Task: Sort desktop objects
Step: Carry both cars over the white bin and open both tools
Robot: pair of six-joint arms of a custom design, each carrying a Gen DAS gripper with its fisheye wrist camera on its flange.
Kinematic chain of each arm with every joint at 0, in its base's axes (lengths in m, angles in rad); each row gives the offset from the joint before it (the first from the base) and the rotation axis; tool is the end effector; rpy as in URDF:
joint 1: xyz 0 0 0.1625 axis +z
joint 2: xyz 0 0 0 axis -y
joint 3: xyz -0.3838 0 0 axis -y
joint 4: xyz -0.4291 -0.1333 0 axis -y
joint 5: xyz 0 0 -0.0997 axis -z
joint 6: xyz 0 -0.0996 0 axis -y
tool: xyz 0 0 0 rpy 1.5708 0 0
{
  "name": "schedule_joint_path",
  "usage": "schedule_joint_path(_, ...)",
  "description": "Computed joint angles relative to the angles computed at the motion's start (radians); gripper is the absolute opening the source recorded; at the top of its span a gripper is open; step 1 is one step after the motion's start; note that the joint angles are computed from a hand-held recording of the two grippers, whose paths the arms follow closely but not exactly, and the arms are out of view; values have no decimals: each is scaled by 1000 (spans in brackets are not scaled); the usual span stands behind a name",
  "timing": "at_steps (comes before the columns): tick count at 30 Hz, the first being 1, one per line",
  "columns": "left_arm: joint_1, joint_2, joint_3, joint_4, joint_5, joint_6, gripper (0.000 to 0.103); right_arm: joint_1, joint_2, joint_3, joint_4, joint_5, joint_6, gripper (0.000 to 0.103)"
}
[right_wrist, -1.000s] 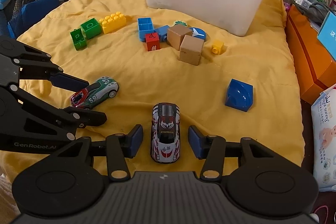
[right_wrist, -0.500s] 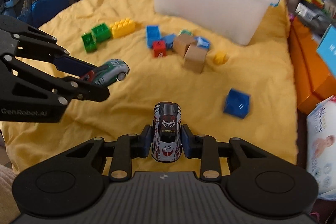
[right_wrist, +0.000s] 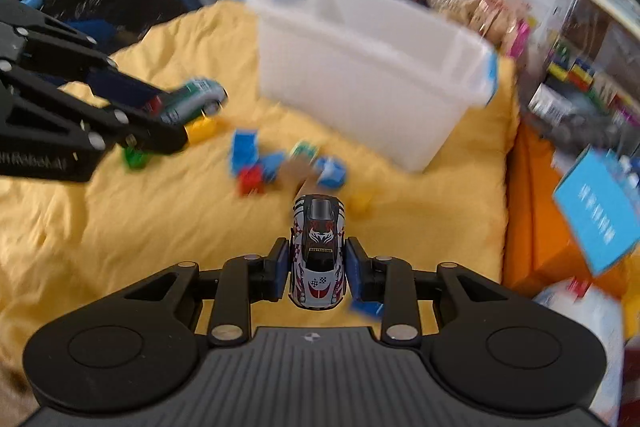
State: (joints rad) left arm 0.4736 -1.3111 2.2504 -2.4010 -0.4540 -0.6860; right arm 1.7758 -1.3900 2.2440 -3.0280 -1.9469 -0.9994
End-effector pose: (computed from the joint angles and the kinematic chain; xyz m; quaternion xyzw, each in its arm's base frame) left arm -0.2955 -0.4018 0.1328 0.2012 0.8231 -0.3826 0.3683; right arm 0.1935 -0.4557 0.1968 0.4856 -0.8045 0.2000 0.2775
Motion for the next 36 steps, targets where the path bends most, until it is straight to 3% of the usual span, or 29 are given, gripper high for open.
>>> schedule_joint_path(3, 39, 22, -43, -90, 57, 116, 33, 8, 42, -62, -34, 38, 2, 33)
schedule_joint_path(8, 110, 124, -143, -429, 105, 479, 33, 33, 135, -203, -75, 92, 25, 33)
schedule_joint_path(10, 145, 177, -200, -532, 104, 605, 33, 42, 183, -270, -80, 103, 46, 33)
schedule_joint_path(13, 199, 240, -280, -618, 74, 693, 33, 46, 249, -359, -56, 102, 99, 33)
schedule_joint_path(15, 226, 262, -320, -648, 39, 676, 33, 41, 280, -395, -50, 113, 132, 33)
schedule_joint_path(19, 256, 333, -377, -723, 61, 746, 33, 29, 347, -446, -68, 110, 233, 33)
schedule_joint_path(22, 286, 359, -408, -665, 70, 717, 33, 30, 372, -457, -86, 97, 254, 33)
schedule_joint_path(25, 313, 334, -418, -498, 33, 567, 37, 38, 406, -471, -129, 58, 214, 35)
schedule_joint_path(26, 313, 321, -407, -494, 15, 551, 38, 38, 413, -470, -140, 48, 208, 35)
schedule_joint_path(30, 258, 292, -332, -629, 80, 620, 53, 29, 378, -437, -148, 69, 208, 37)
schedule_joint_path(32, 219, 273, -276, -732, 108, 656, 66, 24, 332, -394, -149, 90, 208, 37)
schedule_joint_path(33, 199, 263, -244, -773, 117, 658, 67, 18, 299, -370, -128, 107, 223, 38)
schedule_joint_path(34, 178, 246, -207, -778, 125, 632, 67, 9, 263, -342, -99, 129, 238, 40)
schedule_joint_path(36, 146, 195, -137, -673, 125, 517, 67, -2, 206, -284, -75, 135, 246, 40)
